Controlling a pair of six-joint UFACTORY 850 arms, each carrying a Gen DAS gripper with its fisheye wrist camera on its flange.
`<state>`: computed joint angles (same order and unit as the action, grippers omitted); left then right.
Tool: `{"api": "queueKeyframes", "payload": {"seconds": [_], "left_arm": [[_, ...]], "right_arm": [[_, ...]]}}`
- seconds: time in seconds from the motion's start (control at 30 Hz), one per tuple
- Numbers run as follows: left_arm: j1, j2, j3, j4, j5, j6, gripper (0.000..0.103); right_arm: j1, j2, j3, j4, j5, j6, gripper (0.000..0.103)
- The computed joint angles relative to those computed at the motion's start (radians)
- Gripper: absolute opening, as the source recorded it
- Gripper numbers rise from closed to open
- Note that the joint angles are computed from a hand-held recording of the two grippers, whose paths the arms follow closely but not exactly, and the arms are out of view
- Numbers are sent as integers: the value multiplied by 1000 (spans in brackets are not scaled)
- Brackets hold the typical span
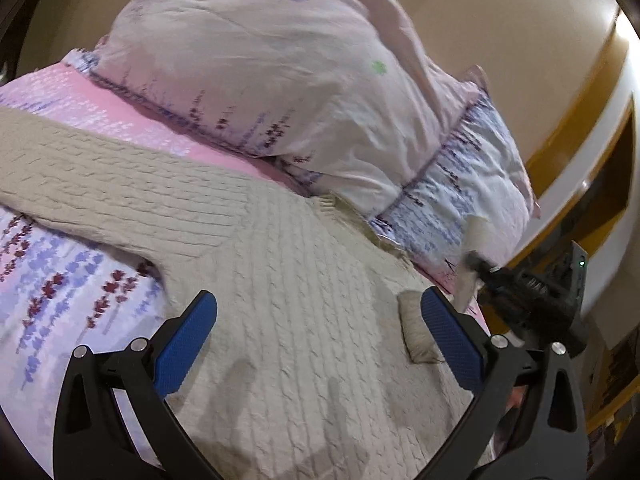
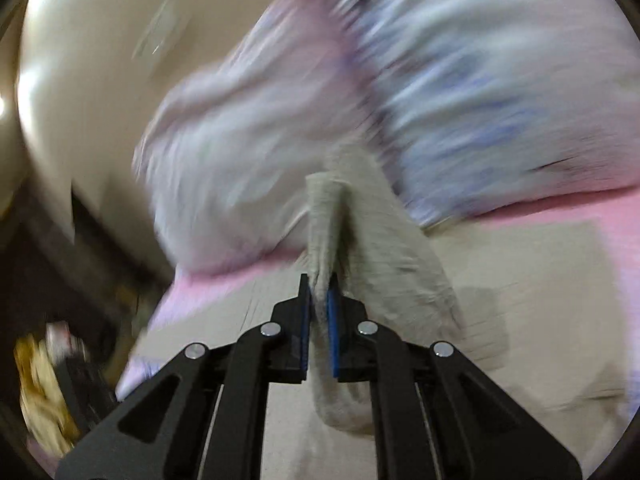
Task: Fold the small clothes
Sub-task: 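Fold the sleeve with the right tool across the sweater body and release, then grasp the other sleeve cuff with the left tool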
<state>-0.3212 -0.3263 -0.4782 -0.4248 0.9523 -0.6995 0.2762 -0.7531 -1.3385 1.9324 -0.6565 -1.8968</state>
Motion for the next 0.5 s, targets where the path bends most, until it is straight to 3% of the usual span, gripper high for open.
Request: {"api": "queueKeyframes", "payload": {"seconds": [0.13,0.2,0.23,0.27,0.3,0.37,0.5], "left_arm": [[33,15,17,14,-30,-42,91],[65,15,26,78,-33,-102,85],[84,13,28,119,-31,-138,81],[106,10,28,172,-29,-179,80],[123,6,26,215,-27,-209,79],[161,-4,12,314,-30,-270,74],[216,-42,-56,512,-72,-380,61]], "right_arm": [[86,-71,-74,-227,108,167,7],[117,-92,-98,-381,137,286,15],[123,-96,-105,-439,129,324,31],[124,-92,-95,-470,90,325,57],[118,-77,-68,-460,61,293,66],[91,-22,19,-362,16,177,72],[-11,13,81,-284,-88,219,72]]}}
